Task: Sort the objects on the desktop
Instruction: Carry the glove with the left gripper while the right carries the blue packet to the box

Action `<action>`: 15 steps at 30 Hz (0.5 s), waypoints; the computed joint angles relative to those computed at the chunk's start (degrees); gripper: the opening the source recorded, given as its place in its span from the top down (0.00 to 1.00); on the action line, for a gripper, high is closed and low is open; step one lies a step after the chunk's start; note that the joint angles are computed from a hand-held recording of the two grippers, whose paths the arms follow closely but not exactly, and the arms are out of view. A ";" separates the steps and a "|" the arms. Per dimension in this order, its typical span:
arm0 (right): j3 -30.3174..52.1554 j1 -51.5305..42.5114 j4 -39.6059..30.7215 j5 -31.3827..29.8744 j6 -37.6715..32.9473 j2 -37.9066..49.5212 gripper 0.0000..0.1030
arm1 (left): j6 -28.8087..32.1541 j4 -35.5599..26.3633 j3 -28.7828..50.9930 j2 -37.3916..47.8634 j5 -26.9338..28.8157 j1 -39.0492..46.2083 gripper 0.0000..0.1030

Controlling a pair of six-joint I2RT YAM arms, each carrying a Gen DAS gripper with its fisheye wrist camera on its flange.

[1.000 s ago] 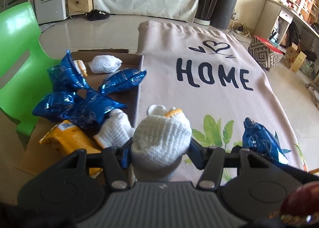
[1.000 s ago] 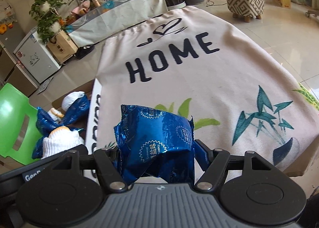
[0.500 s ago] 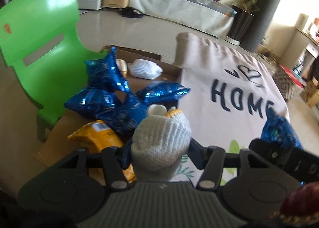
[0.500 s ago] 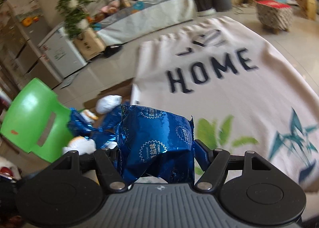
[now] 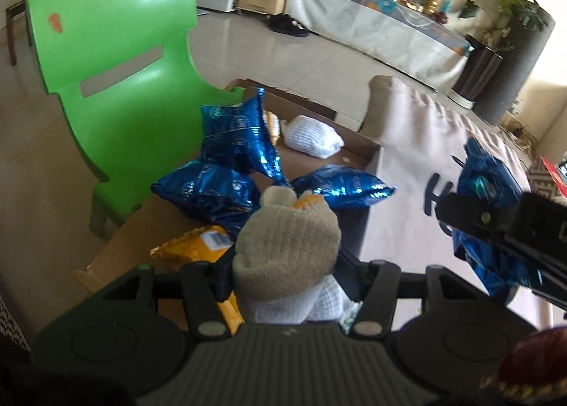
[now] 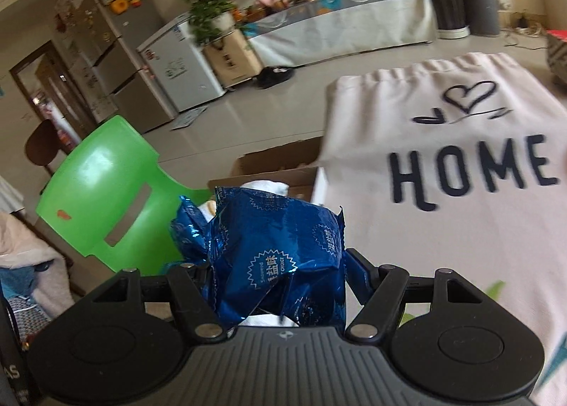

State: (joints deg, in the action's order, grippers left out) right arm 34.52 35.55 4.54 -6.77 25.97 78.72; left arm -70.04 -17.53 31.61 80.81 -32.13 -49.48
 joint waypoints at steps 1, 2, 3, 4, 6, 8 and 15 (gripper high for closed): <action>0.84 -0.17 1.13 -1.00 0.17 1.81 0.33 | -0.37 0.07 -0.08 0.20 0.06 0.46 0.47; 1.69 -0.44 2.23 -2.00 0.09 3.60 0.33 | -0.78 0.23 -0.22 0.37 0.15 0.97 0.47; 2.66 -0.38 3.31 -2.61 0.06 5.37 0.33 | -0.90 0.35 -0.31 0.40 0.20 1.36 0.47; 3.41 -0.37 4.12 -3.18 -0.11 6.69 0.33 | -0.86 0.51 -0.37 0.44 0.25 1.80 0.47; 5.10 -0.34 5.60 -4.46 -0.28 9.32 0.33 | -0.65 0.70 -0.31 0.50 0.19 2.43 0.47; 6.85 -0.08 6.52 -5.43 -0.52 11.67 0.33 | -0.68 0.86 -0.29 0.34 0.02 2.91 0.47; 13.45 -0.07 8.41 -7.69 -0.09 19.24 0.33 | 0.49 3.11 -1.08 -0.12 0.93 4.83 0.47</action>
State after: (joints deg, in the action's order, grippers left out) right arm 47.97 35.48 12.95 -14.47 25.89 97.96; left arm -69.55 -14.42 30.53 80.69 -31.20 -44.64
